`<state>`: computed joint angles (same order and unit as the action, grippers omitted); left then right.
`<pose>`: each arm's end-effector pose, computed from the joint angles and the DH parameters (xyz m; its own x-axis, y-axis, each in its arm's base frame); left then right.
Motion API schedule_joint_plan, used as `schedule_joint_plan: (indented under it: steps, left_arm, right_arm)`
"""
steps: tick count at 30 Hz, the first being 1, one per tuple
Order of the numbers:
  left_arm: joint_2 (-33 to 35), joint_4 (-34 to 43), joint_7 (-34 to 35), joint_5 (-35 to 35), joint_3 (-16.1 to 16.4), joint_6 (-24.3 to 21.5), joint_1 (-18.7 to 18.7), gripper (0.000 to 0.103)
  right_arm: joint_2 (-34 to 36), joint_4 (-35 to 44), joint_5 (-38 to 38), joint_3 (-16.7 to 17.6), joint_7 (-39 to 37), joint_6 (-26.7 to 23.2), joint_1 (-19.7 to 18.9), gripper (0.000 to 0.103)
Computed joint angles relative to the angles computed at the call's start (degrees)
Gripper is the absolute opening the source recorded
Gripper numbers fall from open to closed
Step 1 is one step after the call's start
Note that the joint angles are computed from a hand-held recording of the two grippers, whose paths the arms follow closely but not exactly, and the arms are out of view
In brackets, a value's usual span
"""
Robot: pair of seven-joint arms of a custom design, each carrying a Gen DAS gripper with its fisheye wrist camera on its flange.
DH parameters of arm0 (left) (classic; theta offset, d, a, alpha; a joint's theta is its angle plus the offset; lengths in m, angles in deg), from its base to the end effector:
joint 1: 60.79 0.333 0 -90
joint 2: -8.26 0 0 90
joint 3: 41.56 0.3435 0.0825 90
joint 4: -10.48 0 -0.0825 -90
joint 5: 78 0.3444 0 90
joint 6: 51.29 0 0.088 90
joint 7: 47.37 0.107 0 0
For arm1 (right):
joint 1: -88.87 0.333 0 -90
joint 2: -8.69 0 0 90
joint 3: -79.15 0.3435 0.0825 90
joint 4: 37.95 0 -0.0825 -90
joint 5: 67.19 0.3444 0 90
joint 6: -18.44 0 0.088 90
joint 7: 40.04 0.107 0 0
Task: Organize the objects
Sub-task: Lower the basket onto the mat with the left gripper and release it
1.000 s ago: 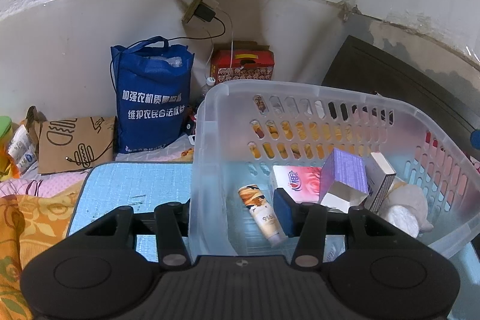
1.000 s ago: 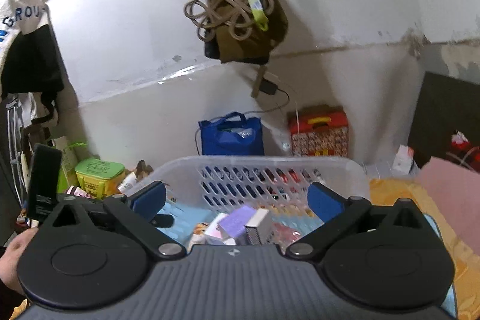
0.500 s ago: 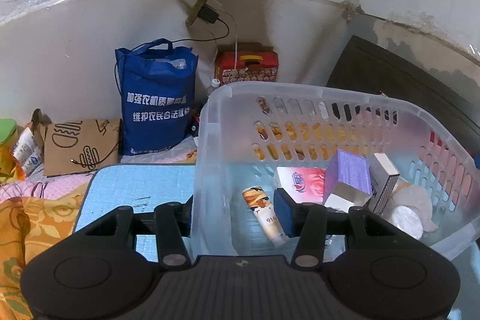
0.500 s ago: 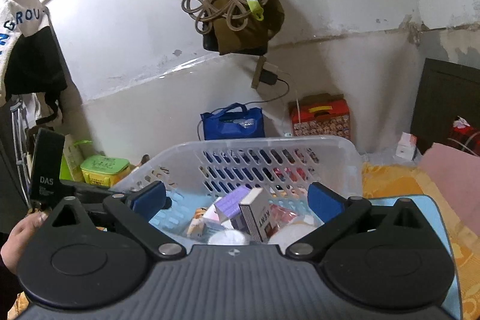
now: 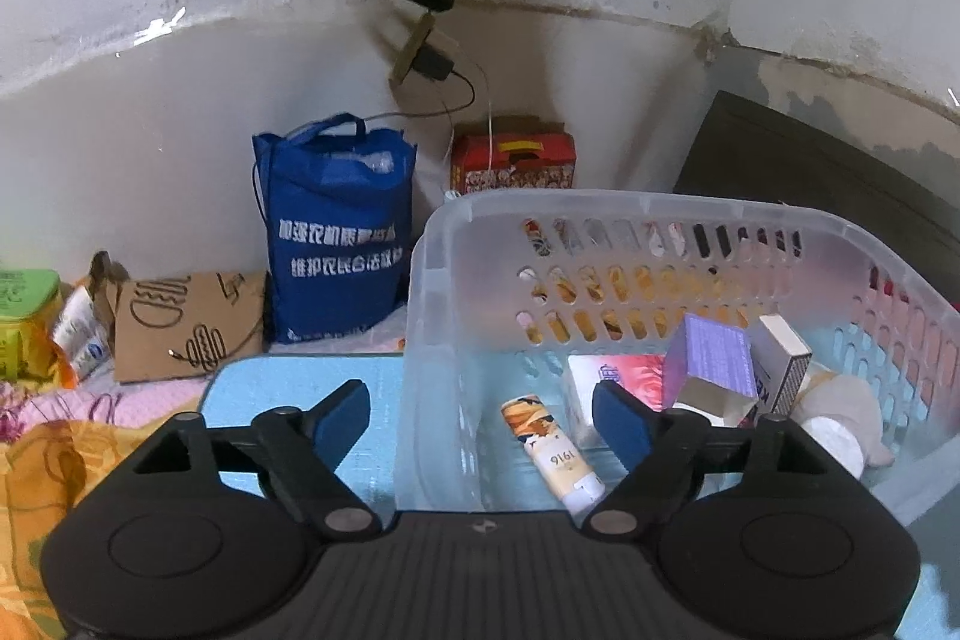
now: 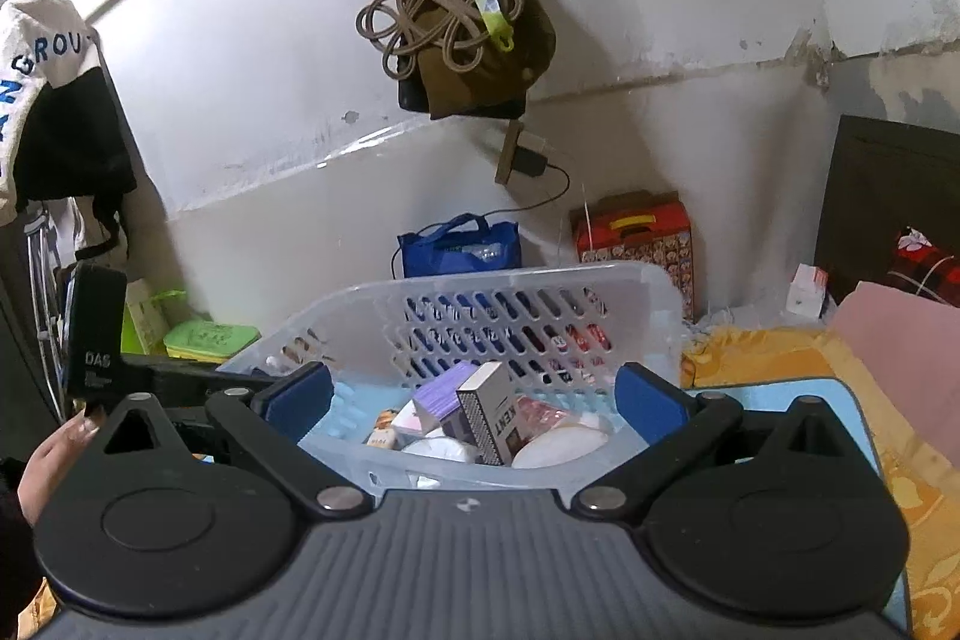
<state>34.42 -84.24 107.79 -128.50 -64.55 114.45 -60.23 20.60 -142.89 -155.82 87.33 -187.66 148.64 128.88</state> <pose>0.6679 -0.1706 0.4786 -0.6193 -0.7823 0.0672 -0.4790 0.3086 -0.8218 0.4352 0.4386 0.5085 -0.1593 -0.9635 -0.2152 -0.2993 0.2549 -0.9195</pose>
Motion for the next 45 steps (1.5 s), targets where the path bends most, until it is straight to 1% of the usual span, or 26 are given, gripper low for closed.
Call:
schedule_joint_plan:
  steps: [2, 3, 5, 8, 10, 11, 12, 13, 14, 15, 16, 17, 19, 20, 21, 22, 24, 26, 28, 30, 31, 33, 35, 37, 41, 45]
  left_arm:
    - [-0.6, -0.9, 4.4, -3.5, -2.5, 1.2, 2.3, 0.084]
    - [-1.0, -1.5, 7.9, -6.5, -4.2, 2.0, 3.8, 0.084]
    - [-1.5, -1.9, 13.0, -12.5, -6.1, 2.5, 5.7, 0.084]
    - [-3.0, -2.3, 17.3, -19.7, -6.8, -1.0, 8.0, 0.084]
    - [-4.8, -3.4, 23.7, -27.6, -8.2, -4.2, 10.6, 0.085]
    - [-5.9, -4.2, 27.0, -31.4, -8.5, -4.9, 11.4, 0.093]
    - [-7.1, -5.0, 27.5, -32.6, -8.0, -5.1, 11.2, 0.103]
    - [-8.3, -5.9, 28.0, -34.2, -7.6, -6.0, 11.2, 0.103]
    - [-9.3, -6.7, 29.4, -37.6, -7.5, -8.2, 11.9, 0.103]
    - [-10.1, -7.4, 29.0, -39.0, -7.1, -10.8, 12.3, 0.103]
    - [-10.9, -8.0, 27.6, -39.2, -6.5, -12.7, 12.3, 0.103]
    - [-11.6, -8.7, 26.6, -39.2, -5.9, -13.3, 11.8, 0.103]
    - [-13.0, -10.1, 29.1, -40.5, -5.0, -10.8, 9.7, 0.103]
    - [-13.3, -10.5, 30.9, -41.0, -4.5, -9.0, 8.5, 0.103]
    - [-13.5, -10.9, 31.3, -40.3, -3.9, -8.4, 7.5, 0.103]
    - [-13.6, -11.2, 29.9, -37.6, -3.0, -9.3, 6.8, 0.103]
    - [-14.0, -11.9, 24.7, -32.7, -1.1, -10.6, 5.4, 0.103]
    - [-15.8, -14.0, 22.1, -30.5, 0.9, -13.2, 4.9, 0.103]
    - [-18.4, -16.5, 23.4, -31.4, 2.7, -14.9, 4.7, 0.103]
    - [-20.7, -18.4, 25.2, -33.5, 4.4, -13.8, 3.9, 0.103]
    - [-21.8, -19.4, 26.3, -35.0, 5.1, -12.5, 3.3, 0.103]
    - [-23.5, -20.6, 25.7, -34.8, 6.4, -10.6, 1.8, 0.103]
    - [-24.3, -20.9, 20.9, -30.4, 7.9, -11.1, 0.5, 0.103]
    - [-24.4, -20.1, 14.3, -24.7, 9.4, -13.1, -1.0, 0.103]
    - [-24.3, -18.7, 9.3, -18.2, 11.3, -13.0, -4.4, 0.103]
    - [-22.3, -16.1, 2.6, -10.1, 12.0, -13.0, -6.3, 0.103]
  right_arm:
    - [-0.1, -0.3, -0.3, 0.1, 0.4, -2.1, 0.5, 0.103]
    - [-0.4, -0.9, -1.4, 0.1, 1.8, -3.7, 1.0, 0.103]
    - [-1.3, -2.9, -4.8, 0.3, 6.7, -5.4, 1.4, 0.103]
    - [-2.8, -5.8, -8.0, 1.0, 13.0, -6.7, 1.0, 0.103]
    - [-3.5, -7.2, -6.6, 1.9, 14.3, -9.4, 1.2, 0.103]
    - [-3.7, -7.7, -6.3, 2.3, 14.7, -10.4, 1.3, 0.103]
    - [-3.9, -8.1, -5.6, 2.8, 13.5, -11.5, 1.6, 0.103]
    - [-3.9, -7.9, -4.1, 3.3, 11.3, -12.8, 1.9, 0.103]
    - [-3.9, -7.6, -2.5, 3.8, 9.2, -14.7, 2.4, 0.103]
    - [-4.0, -7.3, -1.0, 4.3, 7.6, -16.1, 3.0, 0.103]
    - [-3.9, -6.5, 0.9, 4.8, 5.3, -17.3, 3.5, 0.103]
    - [-3.8, -5.5, 2.9, 5.1, 3.1, -18.5, 4.1, 0.103]
    - [-3.3, -2.7, 7.9, 6.1, -2.2, -23.2, 5.9, 0.103]
    - [-2.5, -0.5, 10.3, 6.6, -5.8, -26.8, 7.1, 0.103]
    - [-1.9, 0.9, 11.2, 6.7, -8.1, -30.2, 8.4, 0.103]
    - [-1.1, 2.5, 11.9, 6.8, -10.5, -33.6, 9.8, 0.103]
    - [-1.6, 2.7, 13.5, 6.5, -10.3, -34.3, 10.8, 0.103]
    - [-2.9, 1.3, 13.4, 6.2, -6.1, -32.8, 10.9, 0.103]
    - [-4.4, -0.1, 13.2, 6.0, -4.0, -28.5, 9.7, 0.103]
    - [-5.0, 0.8, 17.0, 5.8, -8.6, -23.6, 7.7, 0.103]
    - [-5.0, 1.1, 17.2, 5.7, -10.6, -22.2, 7.1, 0.103]
    - [-3.9, 1.2, 12.4, 5.4, -11.3, -23.0, 7.2, 0.103]
    - [-2.2, 3.1, 12.3, 4.8, -13.9, -23.2, 6.7, 0.103]
    - [-0.8, 5.7, 15.6, 3.7, -17.3, -21.0, 5.4, 0.103]
    - [0.4, 8.4, 19.6, 2.2, -21.7, -18.5, 4.3, 0.103]
    - [-0.2, 7.6, 19.5, 1.4, -17.4, -17.2, 4.5, 0.103]
